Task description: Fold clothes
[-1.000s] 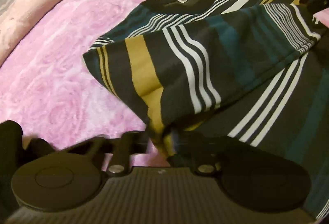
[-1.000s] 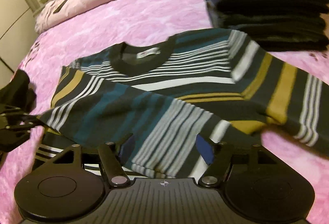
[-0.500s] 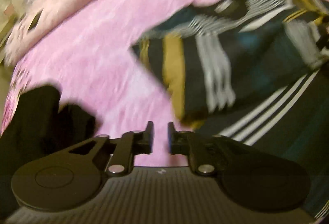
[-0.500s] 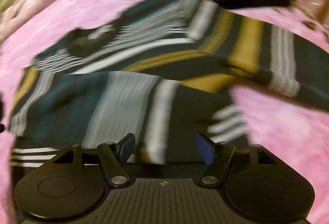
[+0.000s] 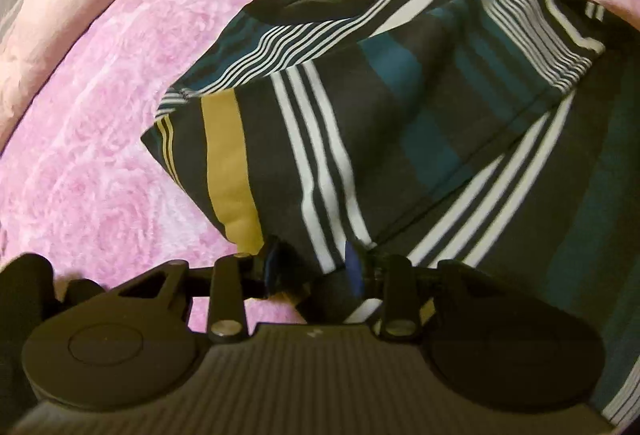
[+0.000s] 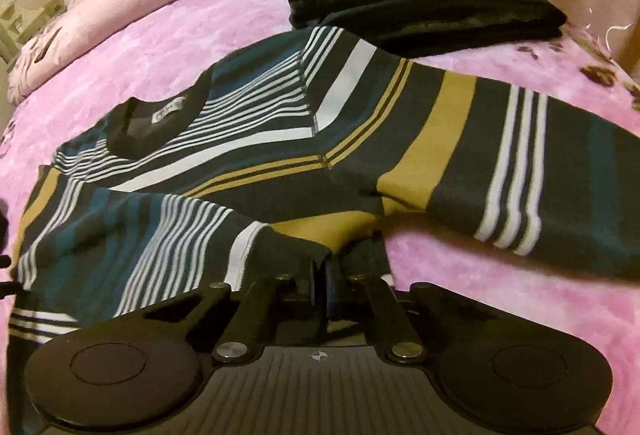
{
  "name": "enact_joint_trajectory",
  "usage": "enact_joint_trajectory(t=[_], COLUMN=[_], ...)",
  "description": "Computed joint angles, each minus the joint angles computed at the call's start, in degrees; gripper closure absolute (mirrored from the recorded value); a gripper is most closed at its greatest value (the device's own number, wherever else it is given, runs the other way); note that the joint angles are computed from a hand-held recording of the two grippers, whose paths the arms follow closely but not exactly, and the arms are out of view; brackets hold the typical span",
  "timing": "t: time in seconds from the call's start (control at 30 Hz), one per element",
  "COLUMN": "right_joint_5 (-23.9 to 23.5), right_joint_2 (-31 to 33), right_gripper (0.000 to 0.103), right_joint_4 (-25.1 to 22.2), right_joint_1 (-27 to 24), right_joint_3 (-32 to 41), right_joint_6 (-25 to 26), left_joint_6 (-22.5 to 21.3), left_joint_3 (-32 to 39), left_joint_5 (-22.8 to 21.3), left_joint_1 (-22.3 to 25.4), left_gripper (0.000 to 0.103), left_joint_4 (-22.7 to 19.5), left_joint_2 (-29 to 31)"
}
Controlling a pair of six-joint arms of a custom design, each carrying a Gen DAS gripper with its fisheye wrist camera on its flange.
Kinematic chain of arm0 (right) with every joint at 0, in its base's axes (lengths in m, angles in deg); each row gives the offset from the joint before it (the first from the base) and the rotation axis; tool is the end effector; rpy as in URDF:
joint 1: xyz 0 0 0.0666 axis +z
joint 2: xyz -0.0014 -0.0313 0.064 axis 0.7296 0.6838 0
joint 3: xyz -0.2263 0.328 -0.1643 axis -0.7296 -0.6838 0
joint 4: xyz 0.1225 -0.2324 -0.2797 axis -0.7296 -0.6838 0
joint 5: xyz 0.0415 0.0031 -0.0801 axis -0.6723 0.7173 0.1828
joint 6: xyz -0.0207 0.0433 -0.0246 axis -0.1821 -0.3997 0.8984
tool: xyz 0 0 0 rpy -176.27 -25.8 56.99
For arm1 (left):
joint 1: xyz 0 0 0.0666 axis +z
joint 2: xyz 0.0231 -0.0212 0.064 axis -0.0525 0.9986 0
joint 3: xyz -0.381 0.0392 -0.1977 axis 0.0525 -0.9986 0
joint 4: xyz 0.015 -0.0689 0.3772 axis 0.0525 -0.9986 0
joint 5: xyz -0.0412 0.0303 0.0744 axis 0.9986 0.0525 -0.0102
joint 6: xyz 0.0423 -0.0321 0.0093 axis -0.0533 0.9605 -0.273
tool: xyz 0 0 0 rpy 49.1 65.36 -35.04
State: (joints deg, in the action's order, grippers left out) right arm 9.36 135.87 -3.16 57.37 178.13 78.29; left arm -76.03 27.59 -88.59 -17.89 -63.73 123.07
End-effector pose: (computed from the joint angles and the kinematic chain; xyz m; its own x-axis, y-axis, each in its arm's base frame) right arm 0.6057 0.1212 0.3910 -0.8330 -0.2443 -0.4964 -0.3726 0.9110 0.1769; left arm 0.4608 -0.1137 0.4064 -0.8858 0.3359 -0.3201 0.2557 0.9291 0.2674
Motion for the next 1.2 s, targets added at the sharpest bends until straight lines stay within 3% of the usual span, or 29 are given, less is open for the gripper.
enact_joint_trajectory(t=[0.17,0.27,0.33,0.4,0.5,0.67,0.87,0.97,1.07,1.1,1.13,1.17,1.2], right_joint_5=[0.93,0.21,-0.36,0.19,0.76,3.48,5.97,3.61,1.6,1.39,1.36,1.62,2.43], right_joint_2=[1.08,5.55,5.07,3.31,0.0,-5.46,-4.03,-2.7,-1.25,-0.71,-0.11,0.52,0.59], right_gripper=[0.1,0.097,0.046,0.038,0.038,0.038,0.038,0.039,0.04,0.054,0.08,0.09,0.09], right_joint_4=[0.98,-5.12,-4.86,-4.16,-3.87,1.56,11.61,18.33,21.65,20.18,18.17,14.86,12.87], right_joint_1=[-1.13,-1.83,-2.59,-3.77,-7.13,-15.64,-24.11,-26.53,-28.14,-28.35,-28.4,-28.28,-27.55], right_joint_3=[2.32,6.3,5.09,2.68,-1.17,-7.0,-7.69,-8.39,-7.66,-6.49,-5.05,-2.89,-1.19], right_joint_6=[1.07,1.12,0.31,-0.69,-4.49,-16.65,-34.72,-45.55,-50.67,-50.37,-49.79,-47.29,-43.37], left_joint_6=[-1.29,-1.41,-1.8,-1.9,-1.78,-2.19,-3.29,-4.83,-5.8,-5.96,-5.99,-5.93,-5.96], left_joint_3=[3.83,6.84,8.63,10.68,13.49,16.65,23.97,27.19,28.33,28.52,28.73,28.94,28.93], left_joint_5=[1.22,3.86,5.37,7.06,7.33,8.37,10.45,10.32,10.15,9.98,9.74,9.53,9.06], left_joint_1=[-3.71,-5.42,-6.27,-6.95,-7.89,-8.88,-11.25,-12.9,-13.94,-14.2,-14.39,-14.52,-14.61], left_gripper=[0.073,0.073,0.073,0.069,0.068,0.068,0.063,0.063,0.063,0.063,0.063,0.063,0.063], left_joint_4=[1.53,2.2,1.51,-0.07,-4.06,-4.78,-5.24,-5.46,-5.13,-5.21,-5.34,-5.68,-5.85], left_joint_2=[1.41,5.14,7.66,10.28,13.52,14.79,19.82,21.99,22.55,22.6,22.74,22.84,22.78])
